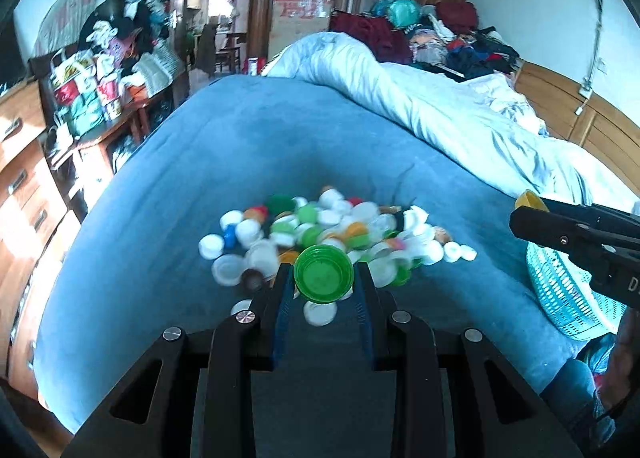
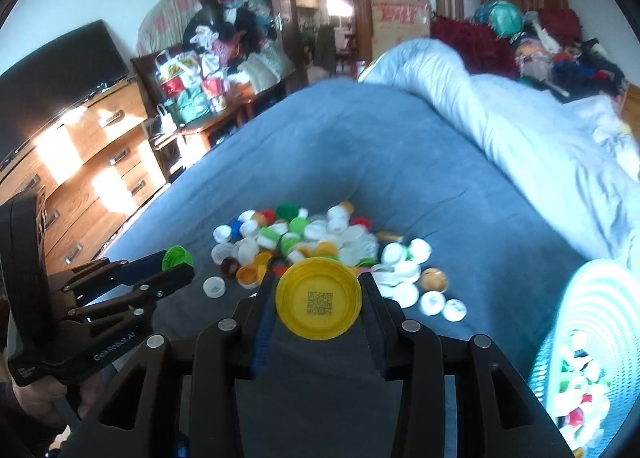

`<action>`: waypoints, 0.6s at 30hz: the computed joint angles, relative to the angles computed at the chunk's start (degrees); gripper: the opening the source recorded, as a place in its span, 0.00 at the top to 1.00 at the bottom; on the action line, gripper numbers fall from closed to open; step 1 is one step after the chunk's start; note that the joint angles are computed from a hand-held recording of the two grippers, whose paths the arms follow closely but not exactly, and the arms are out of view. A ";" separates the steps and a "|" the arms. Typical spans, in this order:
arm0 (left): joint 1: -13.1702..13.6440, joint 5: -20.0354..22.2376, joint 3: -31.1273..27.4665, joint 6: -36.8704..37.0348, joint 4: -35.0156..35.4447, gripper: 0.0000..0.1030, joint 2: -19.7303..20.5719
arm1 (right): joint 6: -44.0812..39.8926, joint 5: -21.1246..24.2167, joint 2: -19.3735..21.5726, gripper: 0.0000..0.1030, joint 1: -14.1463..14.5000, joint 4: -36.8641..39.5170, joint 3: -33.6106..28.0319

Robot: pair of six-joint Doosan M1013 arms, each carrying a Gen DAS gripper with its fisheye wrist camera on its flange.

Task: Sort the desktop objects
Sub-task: 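Carry the green and yellow caps over the basket and release both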

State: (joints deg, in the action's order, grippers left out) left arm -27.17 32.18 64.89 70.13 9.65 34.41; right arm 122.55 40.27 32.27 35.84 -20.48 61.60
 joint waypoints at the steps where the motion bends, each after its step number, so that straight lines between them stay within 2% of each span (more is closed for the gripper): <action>1: -0.41 0.62 -0.61 -0.78 1.14 0.76 0.20 | 0.94 -0.31 -0.54 0.58 0.00 -1.31 0.63; 5: -1.54 2.58 -3.84 -0.77 1.87 0.76 1.40 | 4.34 -1.53 -2.58 0.58 -0.42 -4.51 3.12; 18: -4.38 2.96 -10.44 7.59 -3.17 0.76 3.69 | 18.63 -2.42 -9.22 0.58 -2.16 -16.81 11.76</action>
State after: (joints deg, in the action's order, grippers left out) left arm -31.55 35.14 54.46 77.72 6.48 38.10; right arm 141.18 37.85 23.04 33.67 -37.29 73.36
